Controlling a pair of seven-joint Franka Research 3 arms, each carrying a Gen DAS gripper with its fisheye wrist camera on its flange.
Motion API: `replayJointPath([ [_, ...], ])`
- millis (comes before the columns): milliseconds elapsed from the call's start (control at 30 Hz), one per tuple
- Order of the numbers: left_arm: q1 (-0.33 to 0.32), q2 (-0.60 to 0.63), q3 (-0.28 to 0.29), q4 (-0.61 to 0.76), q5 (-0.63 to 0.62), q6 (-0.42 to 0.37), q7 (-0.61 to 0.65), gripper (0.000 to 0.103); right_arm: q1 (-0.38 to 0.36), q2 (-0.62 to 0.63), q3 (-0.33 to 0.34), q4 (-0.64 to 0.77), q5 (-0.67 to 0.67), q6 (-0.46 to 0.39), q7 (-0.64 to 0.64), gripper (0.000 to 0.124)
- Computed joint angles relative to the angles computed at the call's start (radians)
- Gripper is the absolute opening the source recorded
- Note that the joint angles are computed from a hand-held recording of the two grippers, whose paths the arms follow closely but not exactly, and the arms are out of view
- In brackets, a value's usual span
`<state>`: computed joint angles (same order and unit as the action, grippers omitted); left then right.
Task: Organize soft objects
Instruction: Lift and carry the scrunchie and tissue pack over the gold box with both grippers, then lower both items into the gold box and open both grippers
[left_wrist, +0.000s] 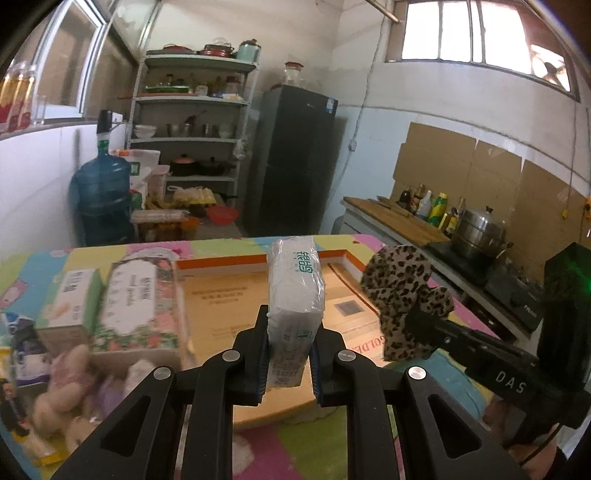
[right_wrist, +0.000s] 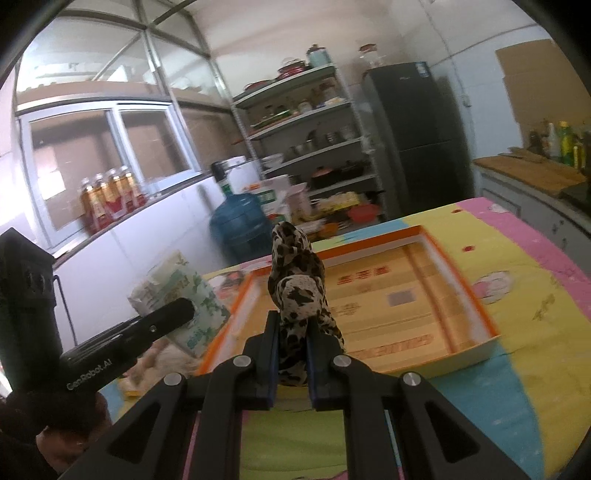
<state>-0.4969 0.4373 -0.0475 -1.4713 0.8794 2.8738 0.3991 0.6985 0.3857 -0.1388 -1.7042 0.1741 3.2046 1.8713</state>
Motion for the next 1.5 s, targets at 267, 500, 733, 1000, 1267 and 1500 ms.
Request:
replayJointPath([
  [267,0.006,0.166,-0.026,0.205,-0.148,-0.069,0.120,0.018,-0.075,0.024,0.023,0.015,0.006,-0.029,0.000,0.012],
  [500,-0.005,0.317,-0.056,0.401,-0.314,-0.142,0.266,0.018,-0.118,0.074,0.040,0.080,-0.005,-0.075,-0.007,0.012],
  [733,0.014,0.423,-0.118,0.526,-0.482,-0.125,0.412,0.018,-0.214,0.107,0.143,0.115,0.027,-0.098,-0.049,0.012],
  [1000,0.027,0.501,-0.163,0.611,-0.670,-0.136,0.522,0.021,-0.457,0.155,0.463,0.149,0.232,-0.090,-0.281,0.012],
  [1267,-0.031,0.416,-0.021,0.491,-0.551,-0.081,0.362,0.064,-0.306,0.149,0.282,0.169,0.217,-0.114,-0.236,0.013],
  [1500,-0.047,0.355,0.018,0.421,-0.447,-0.088,0.278,0.065,-0.254,0.151,0.218,0.181,0.156,-0.139,-0.188,0.040],
])
